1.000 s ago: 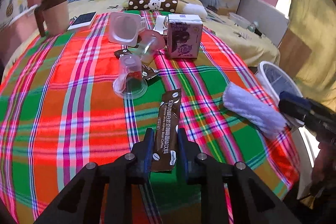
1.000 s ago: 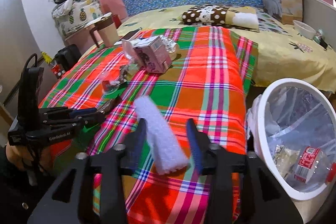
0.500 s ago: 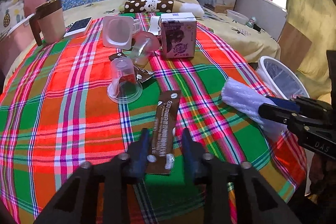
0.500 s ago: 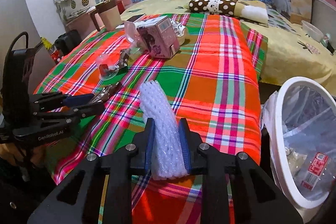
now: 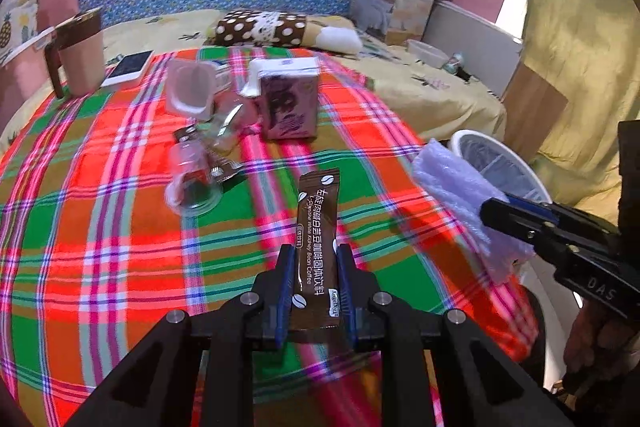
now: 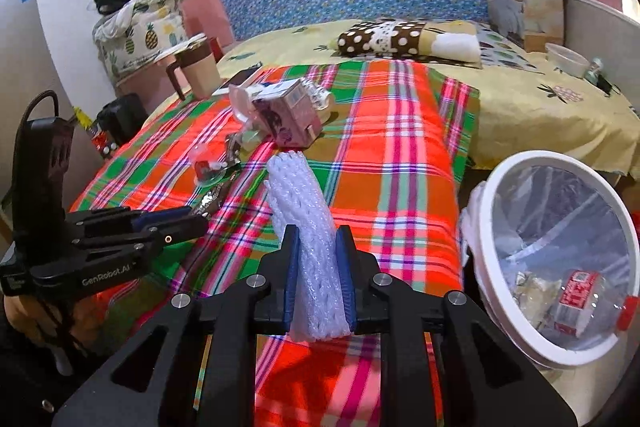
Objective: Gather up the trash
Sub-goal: 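Carry both items over the white bin and open both tools to drop them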
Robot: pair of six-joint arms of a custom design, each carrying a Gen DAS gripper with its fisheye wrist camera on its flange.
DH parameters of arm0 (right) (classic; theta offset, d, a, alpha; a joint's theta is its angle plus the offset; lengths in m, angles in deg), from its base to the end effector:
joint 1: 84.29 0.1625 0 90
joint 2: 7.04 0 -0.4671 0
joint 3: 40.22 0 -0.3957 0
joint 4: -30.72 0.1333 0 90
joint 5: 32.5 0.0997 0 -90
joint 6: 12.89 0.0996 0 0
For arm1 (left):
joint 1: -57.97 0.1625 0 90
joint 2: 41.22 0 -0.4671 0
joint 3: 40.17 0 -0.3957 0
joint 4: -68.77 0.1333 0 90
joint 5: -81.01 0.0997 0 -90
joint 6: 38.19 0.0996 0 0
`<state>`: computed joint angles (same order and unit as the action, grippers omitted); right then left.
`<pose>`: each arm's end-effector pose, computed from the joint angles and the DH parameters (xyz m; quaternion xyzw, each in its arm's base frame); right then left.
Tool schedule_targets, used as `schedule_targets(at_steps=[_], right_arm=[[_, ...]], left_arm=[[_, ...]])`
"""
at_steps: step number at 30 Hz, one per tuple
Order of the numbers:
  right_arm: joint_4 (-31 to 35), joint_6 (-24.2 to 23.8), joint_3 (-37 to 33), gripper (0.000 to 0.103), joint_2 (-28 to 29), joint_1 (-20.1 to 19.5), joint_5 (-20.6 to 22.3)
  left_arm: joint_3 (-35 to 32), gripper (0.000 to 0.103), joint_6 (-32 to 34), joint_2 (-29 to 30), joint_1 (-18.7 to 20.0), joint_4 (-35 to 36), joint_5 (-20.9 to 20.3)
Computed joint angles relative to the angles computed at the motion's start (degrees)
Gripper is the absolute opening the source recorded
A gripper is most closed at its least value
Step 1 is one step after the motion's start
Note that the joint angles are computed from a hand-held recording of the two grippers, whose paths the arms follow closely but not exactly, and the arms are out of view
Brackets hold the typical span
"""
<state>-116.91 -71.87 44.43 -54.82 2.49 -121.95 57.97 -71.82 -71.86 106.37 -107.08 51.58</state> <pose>0.0914 -0.7653 0.2132 0.4607 -0.8690 0.1567 0.0890 -0.2759 -0.6421 0.0199 -0.0210 0.8560 -0.4129 0.3103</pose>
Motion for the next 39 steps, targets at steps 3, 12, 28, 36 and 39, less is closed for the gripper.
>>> schedule_targets(at_steps=[3, 12, 28, 36, 39], right_arm=[[-0.8, 1.0, -0.4, 0.021, -0.1, -0.4, -0.1], [-4.9, 4.2, -1.9, 0.021, -0.5, -1.8, -0.8], [-11.0, 10.3, -6.6, 0.021, 0.1, -5.4, -4.8], [-9.7, 11.4, -11.6, 0.021, 2.7, -6.3, -7.0], [-9.4, 11.3, -13.4, 0.021, 3.7, -6.4, -7.5]], left_arm=[[-2.2, 0.021, 2.8, 1.3, -0.1, -0.8, -1.1], [-10.9, 0.021, 12.2, 5.7, 0.2, -2.5, -6.6], [-32.6, 0.021, 24.5, 16.6, 1.9, 4.6, -16.0], [-43.9, 0.021, 26.7, 22.2, 3.4, 11.3, -19.0], [-48.6, 0.021, 26.7, 24.3, 4.1, 14.6, -19.9]])
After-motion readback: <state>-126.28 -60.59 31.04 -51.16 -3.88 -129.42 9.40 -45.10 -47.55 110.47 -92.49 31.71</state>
